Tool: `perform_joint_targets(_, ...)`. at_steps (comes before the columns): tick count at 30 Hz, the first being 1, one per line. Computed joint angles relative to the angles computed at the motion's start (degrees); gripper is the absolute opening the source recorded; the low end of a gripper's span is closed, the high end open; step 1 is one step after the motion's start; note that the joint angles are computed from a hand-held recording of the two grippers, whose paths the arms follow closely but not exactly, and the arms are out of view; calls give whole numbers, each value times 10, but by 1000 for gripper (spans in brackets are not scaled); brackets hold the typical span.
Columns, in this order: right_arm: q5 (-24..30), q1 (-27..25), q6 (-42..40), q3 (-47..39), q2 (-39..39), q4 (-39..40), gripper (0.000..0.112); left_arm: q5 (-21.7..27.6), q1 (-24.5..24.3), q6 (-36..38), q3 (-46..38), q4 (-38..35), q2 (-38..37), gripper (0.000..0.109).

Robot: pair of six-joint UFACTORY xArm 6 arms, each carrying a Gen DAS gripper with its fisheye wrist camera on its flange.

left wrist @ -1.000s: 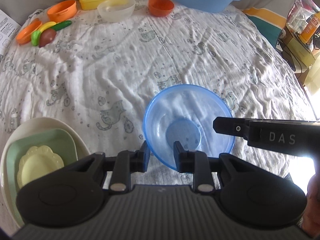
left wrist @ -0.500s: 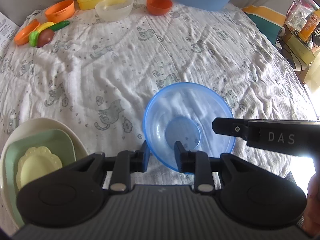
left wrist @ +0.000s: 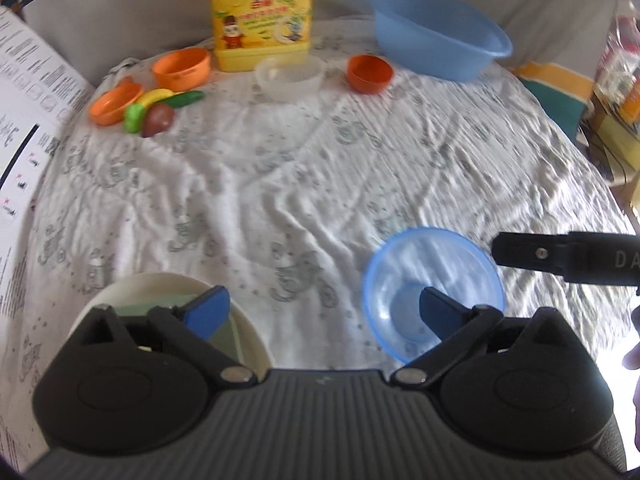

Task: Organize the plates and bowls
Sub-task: 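Open both tools to release the blue bowl, then move both tools to the clear white bowl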

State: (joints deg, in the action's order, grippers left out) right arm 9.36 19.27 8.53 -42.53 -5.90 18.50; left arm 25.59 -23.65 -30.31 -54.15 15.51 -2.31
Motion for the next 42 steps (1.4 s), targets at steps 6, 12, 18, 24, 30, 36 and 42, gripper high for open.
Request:
perform_joint_targets(6,5,-4,8,-16,12,-6,103,-3,17,-4,-9,-2,1,103)
perform_joint_targets(12,9,2,11,-46,33,-19,103,-2,25,-6,-31,9,15,103)
perform_joint_targets(18,18,5,11,-89,62,-27,103,-1,33,1,-55,9,34,103)
perform_joint_targets(24,40,4,-8,-157,109,-8,103,4,53,24,-102,-19,72,103)
perform_joint_targets(30,73,4,-37,-263,173,46,103,15,80,29,-183,-12,131,103)
perform_joint_targets(36,103,1,-15,-405,267,40,103,34,101,27,-295,-4,217,103)
perform_joint_targets(42,160,-9,1,-582,390,22,102,49,112,36,-415,-19,316,103)
